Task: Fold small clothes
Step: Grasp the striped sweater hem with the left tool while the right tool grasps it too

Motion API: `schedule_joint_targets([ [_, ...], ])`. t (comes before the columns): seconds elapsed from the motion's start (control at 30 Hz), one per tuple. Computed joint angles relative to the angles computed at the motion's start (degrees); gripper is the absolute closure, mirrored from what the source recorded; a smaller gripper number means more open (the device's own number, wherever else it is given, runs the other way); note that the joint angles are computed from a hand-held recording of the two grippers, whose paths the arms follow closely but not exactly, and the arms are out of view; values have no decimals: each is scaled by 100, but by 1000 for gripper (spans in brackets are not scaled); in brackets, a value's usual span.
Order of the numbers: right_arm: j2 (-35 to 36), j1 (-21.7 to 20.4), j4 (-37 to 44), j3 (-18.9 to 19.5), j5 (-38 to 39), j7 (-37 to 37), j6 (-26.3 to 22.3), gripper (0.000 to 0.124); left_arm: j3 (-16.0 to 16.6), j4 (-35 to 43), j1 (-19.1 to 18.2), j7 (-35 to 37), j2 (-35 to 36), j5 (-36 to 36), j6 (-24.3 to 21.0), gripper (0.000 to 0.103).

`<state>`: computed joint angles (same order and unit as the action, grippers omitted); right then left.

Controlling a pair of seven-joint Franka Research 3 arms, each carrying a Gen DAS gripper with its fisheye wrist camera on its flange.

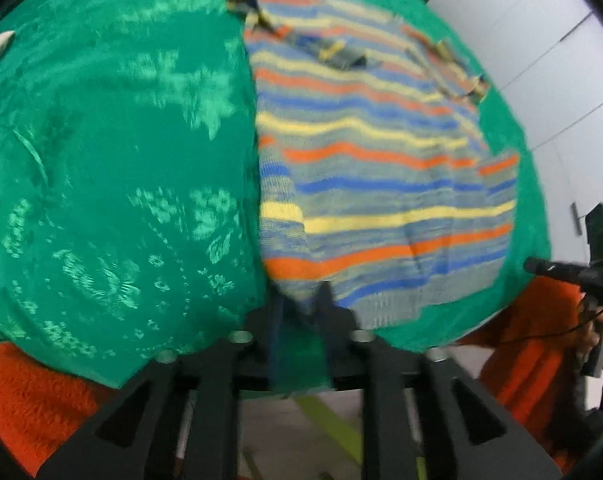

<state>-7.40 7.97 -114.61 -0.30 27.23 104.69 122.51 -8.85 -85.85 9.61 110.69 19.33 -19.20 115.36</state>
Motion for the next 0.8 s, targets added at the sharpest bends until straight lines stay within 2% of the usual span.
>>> schedule_joint_targets([
  [0.03, -74, 5, -171, -14, 216, -43, 320, 66, 29, -92, 18, -18, -39, 15, 71, 62],
  [0.1, -102, 45, -418, -29, 672, -182, 1056, 63, 36, -212, 40, -48, -48, -63, 285, 59],
  [0.17, 11, 53, -471, -11, 795, -79, 1485, 63, 2, -281, 93, -64, -37, -268, 356, 59],
  [0.3, 322, 134, -250, 34, 948, -152, 1457, 63, -55, -454, 70, 135, -136, -379, 500, 59],
  [0.37, 197, 171, -396, -19, 1625, -544, 1520, 65, -36, -513, 53, 172, -173, -370, 565, 59],
  [0.4, 164, 162, -419, -28, 1655, -539, 1475, 68, -23, -504, 35, 154, -155, -341, 590, 59],
  [0.5, 137, 114, -312, 112, 406, 138, 1010, 81, -12, -488, 3, 159, -116, -264, 643, 59],
  [0.53, 192, 122, -199, 129, 68, 69, 840, 87, -24, -444, -28, 174, -70, -213, 662, 59],
  [0.57, 239, 144, -141, 122, 40, -64, 801, 88, -36, -422, -52, 182, -46, -170, 688, 60],
  [0.6, 281, 167, -102, 106, 166, -241, 840, 88, -52, -376, -83, 195, -6, -121, 721, 63],
  [0.67, 560, 236, 125, 134, 299, -728, 1115, 92, -111, -231, -75, 296, 95, -172, 680, 80],
  [0.7, 616, 261, 192, 159, 203, -868, 1134, 101, -121, -73, -72, 246, 198, -187, 568, 92],
  [0.73, 766, 286, 373, 185, -9, -959, 1023, 121, -119, 42, -69, 174, 270, -182, 488, 93],
  [0.8, 956, 298, 762, 190, -395, -918, 538, 121, -96, 253, -33, -67, 376, -191, 354, 94],
])
